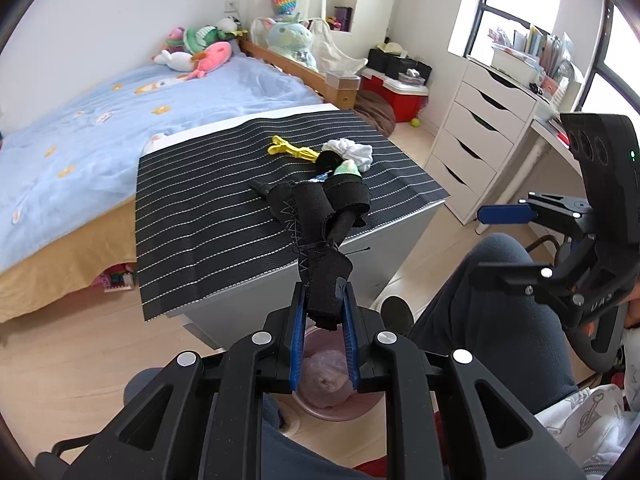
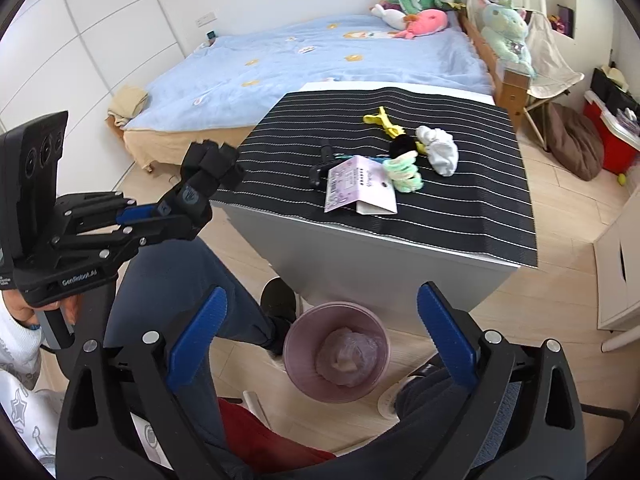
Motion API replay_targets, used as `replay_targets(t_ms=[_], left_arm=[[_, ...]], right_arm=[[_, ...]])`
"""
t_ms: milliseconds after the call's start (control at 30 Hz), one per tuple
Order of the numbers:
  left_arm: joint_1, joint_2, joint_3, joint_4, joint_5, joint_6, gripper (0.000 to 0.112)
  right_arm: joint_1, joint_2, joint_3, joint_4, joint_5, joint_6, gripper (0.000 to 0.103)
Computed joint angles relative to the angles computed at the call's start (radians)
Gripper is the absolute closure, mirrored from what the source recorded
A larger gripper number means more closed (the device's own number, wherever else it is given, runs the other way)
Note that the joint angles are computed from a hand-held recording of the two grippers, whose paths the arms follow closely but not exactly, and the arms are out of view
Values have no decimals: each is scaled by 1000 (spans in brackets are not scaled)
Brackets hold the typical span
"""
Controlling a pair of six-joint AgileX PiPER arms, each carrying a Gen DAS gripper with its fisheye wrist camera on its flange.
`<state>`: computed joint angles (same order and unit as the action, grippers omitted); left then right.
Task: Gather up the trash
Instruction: 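Lower the black gloves over the pink bin and open the left tool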
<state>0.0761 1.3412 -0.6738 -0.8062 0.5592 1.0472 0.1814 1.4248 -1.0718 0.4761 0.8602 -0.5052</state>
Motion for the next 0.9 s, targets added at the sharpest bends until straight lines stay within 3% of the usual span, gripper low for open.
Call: replay_targets(t_ms=[433, 633, 667, 733, 767, 800, 900], left_arm=[[-104, -1, 25, 59, -40, -60, 93], [-139, -1, 28, 78, -37, -77, 86], [-141, 1, 27, 81, -35, -78, 80], [-141, 3, 27, 75, -36, -74, 53], [-132, 1, 31, 52, -31, -52, 32], [-126, -3, 36, 25, -32, -32, 24], [-133, 0, 35, 41, -49, -66, 21]], right_arm=[[-82, -42, 15, -15, -8, 5, 8], [-115, -57, 29, 5, 0, -20, 8], [-120, -60, 32, 9, 1, -24, 8], [-127, -61, 33, 16, 5, -31, 8], [-130, -60, 32, 18, 6, -33, 8], [-134, -59, 32, 22, 8, -37, 8], [-133, -55, 27, 22, 11, -36, 8]])
